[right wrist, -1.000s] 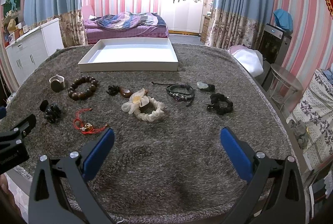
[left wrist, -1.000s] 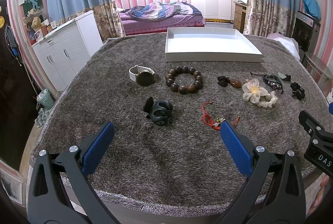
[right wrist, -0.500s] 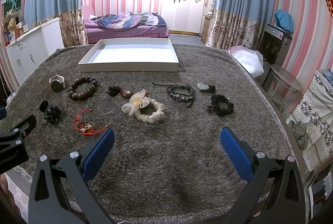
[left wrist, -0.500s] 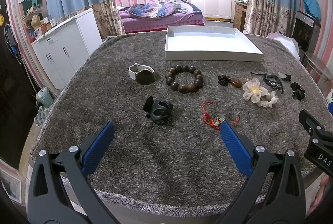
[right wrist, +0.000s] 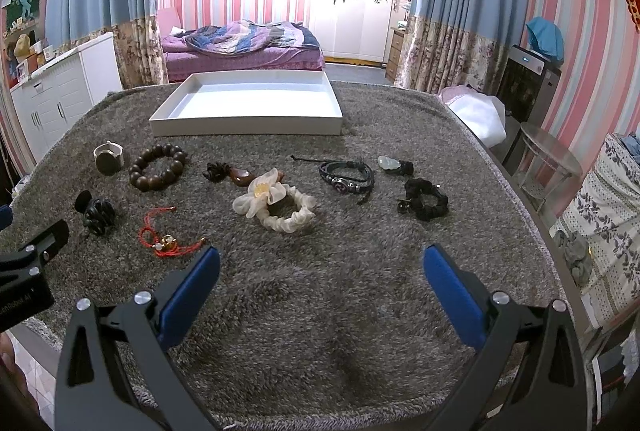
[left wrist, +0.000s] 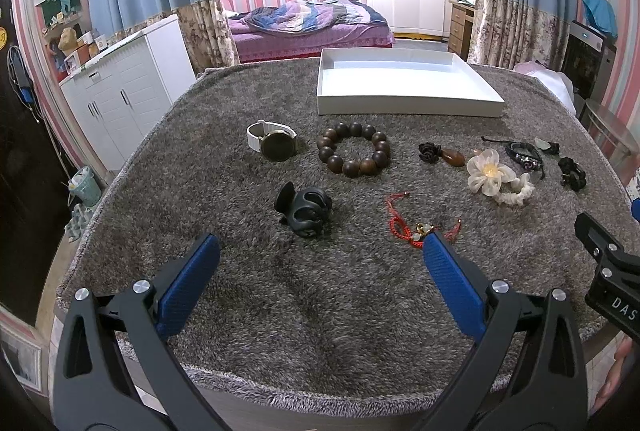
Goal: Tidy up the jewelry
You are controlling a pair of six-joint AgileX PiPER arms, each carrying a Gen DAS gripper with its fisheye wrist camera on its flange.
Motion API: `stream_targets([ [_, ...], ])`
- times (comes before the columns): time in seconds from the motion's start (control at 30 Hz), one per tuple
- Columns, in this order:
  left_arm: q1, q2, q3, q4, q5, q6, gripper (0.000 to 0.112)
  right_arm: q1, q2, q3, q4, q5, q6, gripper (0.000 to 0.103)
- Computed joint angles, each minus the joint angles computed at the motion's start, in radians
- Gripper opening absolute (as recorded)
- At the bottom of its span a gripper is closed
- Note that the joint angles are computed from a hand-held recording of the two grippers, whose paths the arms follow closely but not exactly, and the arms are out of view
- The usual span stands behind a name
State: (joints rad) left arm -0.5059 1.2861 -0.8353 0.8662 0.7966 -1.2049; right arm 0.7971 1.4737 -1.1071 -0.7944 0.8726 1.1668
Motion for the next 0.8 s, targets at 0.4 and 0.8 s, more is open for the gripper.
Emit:
stream_targets([
  [0.4,0.004,0.0,0.003,-0.007,-0.005,0.006,0.1,0.005,-0.001,0.01,-0.003,0.001,0.009,0.102],
  [0.8,0.046,-0.005,0.02,-0.053,-0.041,0.042,0.1,-0.001,0.007,0.021,0.0,-0.023,0.019,0.102],
])
